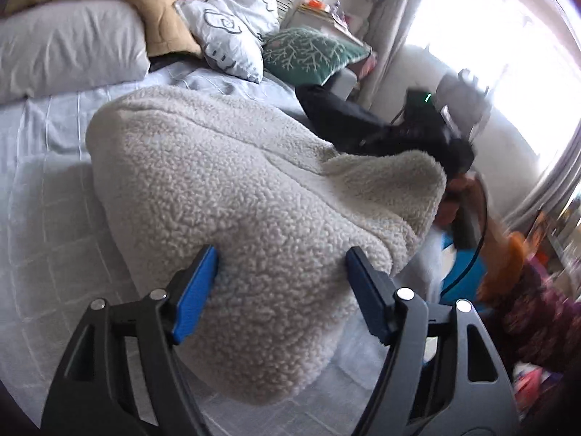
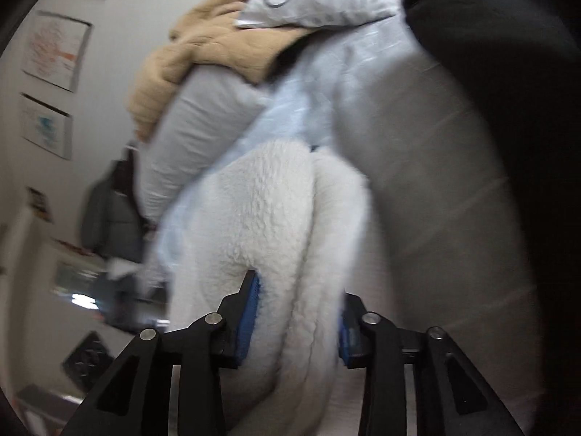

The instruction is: Fold large clothes

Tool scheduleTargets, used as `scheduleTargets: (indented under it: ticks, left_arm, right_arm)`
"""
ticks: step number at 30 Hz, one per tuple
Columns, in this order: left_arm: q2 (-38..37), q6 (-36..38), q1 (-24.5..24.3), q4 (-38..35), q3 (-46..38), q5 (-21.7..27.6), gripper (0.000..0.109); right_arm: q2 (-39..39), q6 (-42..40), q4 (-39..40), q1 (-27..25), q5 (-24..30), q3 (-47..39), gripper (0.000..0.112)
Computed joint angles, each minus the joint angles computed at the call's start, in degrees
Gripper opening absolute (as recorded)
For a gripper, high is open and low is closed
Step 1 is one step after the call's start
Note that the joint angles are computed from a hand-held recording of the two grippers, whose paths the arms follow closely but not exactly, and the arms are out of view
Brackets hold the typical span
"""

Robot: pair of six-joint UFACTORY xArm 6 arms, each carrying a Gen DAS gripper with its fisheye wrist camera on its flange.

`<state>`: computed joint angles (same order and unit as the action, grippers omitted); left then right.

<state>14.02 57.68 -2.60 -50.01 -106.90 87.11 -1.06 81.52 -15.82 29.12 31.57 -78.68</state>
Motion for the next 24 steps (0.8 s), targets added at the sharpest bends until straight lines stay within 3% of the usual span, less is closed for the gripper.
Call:
scheduleTargets:
  ticks: [3,6,9,10,14,17,19,21,22,24]
  left_arm:
    - [0.8,-1.8,-0.3,1.2,-2.6,0.2,0.073]
    - [1.0,-4.6,-1.0,-0.8,-3.5,-3.1,0.073]
    - [0.4,-5.8,-3.9,-1.5,-1.6,-6.8,0.073]
    - [-0.5,-5.4,-4.9,-0.5,0.1,-8.1,0.073]
    - [-7.7,1.3,-10.5,4.1,13.8,-22.3,0.073]
    - [-10.7,5.5,-11.5,3.4,19.6,-27.3,0.073]
    - [-10.1,5.5,-10.5,2.4,18.5,-25.2,0.073]
    - [-7.8,4.0,-8.6,0.4,14.7,-19.2,0.073]
    - [-6.4,2.8,-7.7,-0.5,12.3,-15.4,0.072]
    - [-5.3,0.2,-7.0,-0.9,9.5,-12.6,0.072]
  right_arm:
    - [-3.9,8.8,-12.2,2.1,12.8,-2.5,0.039]
    - [-6.1,16.4,-22.1,5.4,19.5,-5.2,0.041]
    - [1.0,13.7,-26.4,9.4,25.1,-17.9,0.041]
    - [4.7,11.3,-26.4,10.1,24.9,-22.9,0.041]
    - [15.3,7.7,-24.5,10.2,17.9,-33.2,0.041]
    - [18.4,9.9,-26.2,9.8,19.9,-33.6,0.041]
    - [18.9,12.2,-26.5,9.3,25.2,-31.3,0.041]
    - [16.0,16.6,-26.5,8.8,28.2,-23.5,0.041]
    - [14.4,17.6,-25.3,8.2,26.8,-19.2,0.044]
    - [11.8,20.8,-25.8,7.2,22.4,-12.2,0.047]
